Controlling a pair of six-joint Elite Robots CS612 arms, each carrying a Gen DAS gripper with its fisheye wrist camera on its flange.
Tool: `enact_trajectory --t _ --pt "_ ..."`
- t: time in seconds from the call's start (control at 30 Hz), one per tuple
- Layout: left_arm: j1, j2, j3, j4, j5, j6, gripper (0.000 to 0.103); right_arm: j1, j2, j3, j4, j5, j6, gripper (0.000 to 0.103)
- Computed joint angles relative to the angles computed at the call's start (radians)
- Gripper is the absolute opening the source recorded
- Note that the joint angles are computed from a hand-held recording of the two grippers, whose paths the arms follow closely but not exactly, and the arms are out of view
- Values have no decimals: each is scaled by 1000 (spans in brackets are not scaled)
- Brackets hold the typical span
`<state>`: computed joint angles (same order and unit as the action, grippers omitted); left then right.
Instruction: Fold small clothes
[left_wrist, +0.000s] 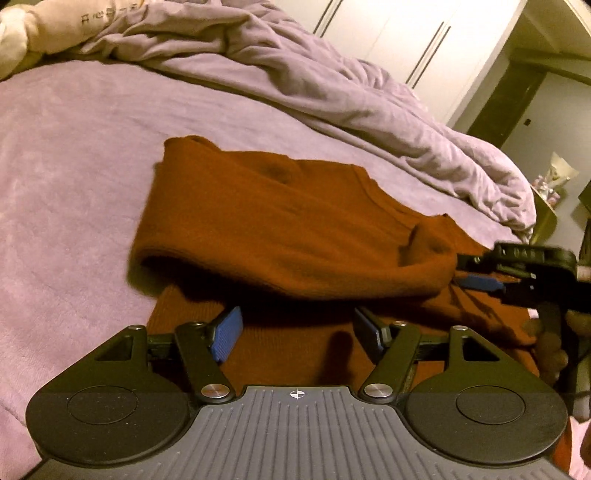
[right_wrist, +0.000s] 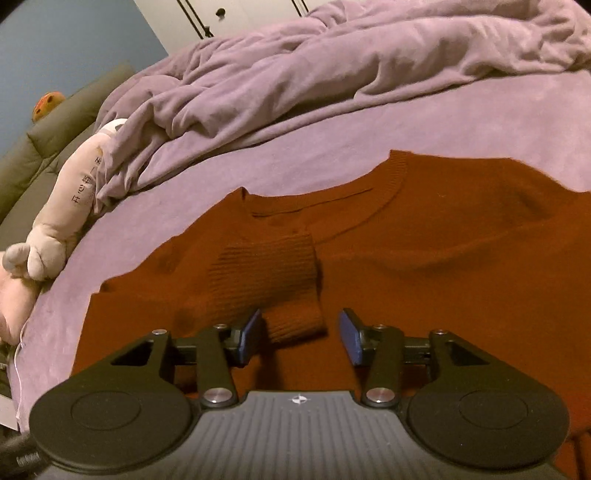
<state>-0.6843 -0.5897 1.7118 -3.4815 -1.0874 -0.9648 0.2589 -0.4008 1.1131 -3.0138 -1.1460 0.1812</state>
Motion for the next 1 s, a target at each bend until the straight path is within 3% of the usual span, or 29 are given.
enact_trajectory --t 0.03,0.13,0.2,0.3,0.43,0.53,0.6,0.67,0.73,0.8,0.83,0.87,1.0 --pt "1 4 -9 6 1 3 72 0 5 -9 -1 9 12 44" --pt "1 7 -16 10 1 10 75 3 10 -25 18 27 15 15" --pt "0 6 -19 19 5 14 75 1 9 -22 11 37 23 7" --pt "-3 3 -18 31 14 9 75 -5 -5 17 -72 35 53 5" --pt "-7 1 -22 47 33 -20 75 -21 -48 113 -282 -42 91 4" --pt "-9 3 -29 64 46 -46 76 -22 -77 183 -385 -170 59 4" --pt "-10 4 -35 70 49 -60 79 -24 -89 210 -369 -233 2 4" --pt "-10 4 -37 75 49 -68 80 -45 -100 215 -252 -163 26 6" --pt "-9 3 -37 76 45 -68 80 -61 -100 219 -201 -119 88 8" --pt "-7 2 -36 77 38 -68 80 -74 -93 216 -206 -77 127 24" --pt "-6 1 -35 77 36 -68 80 -80 -86 209 -213 -53 155 37" --pt "-5 0 -35 79 34 -70 80 -83 -78 199 -214 -33 174 42" --pt "-5 -2 -34 83 31 -71 80 -86 -48 147 -153 41 204 42"
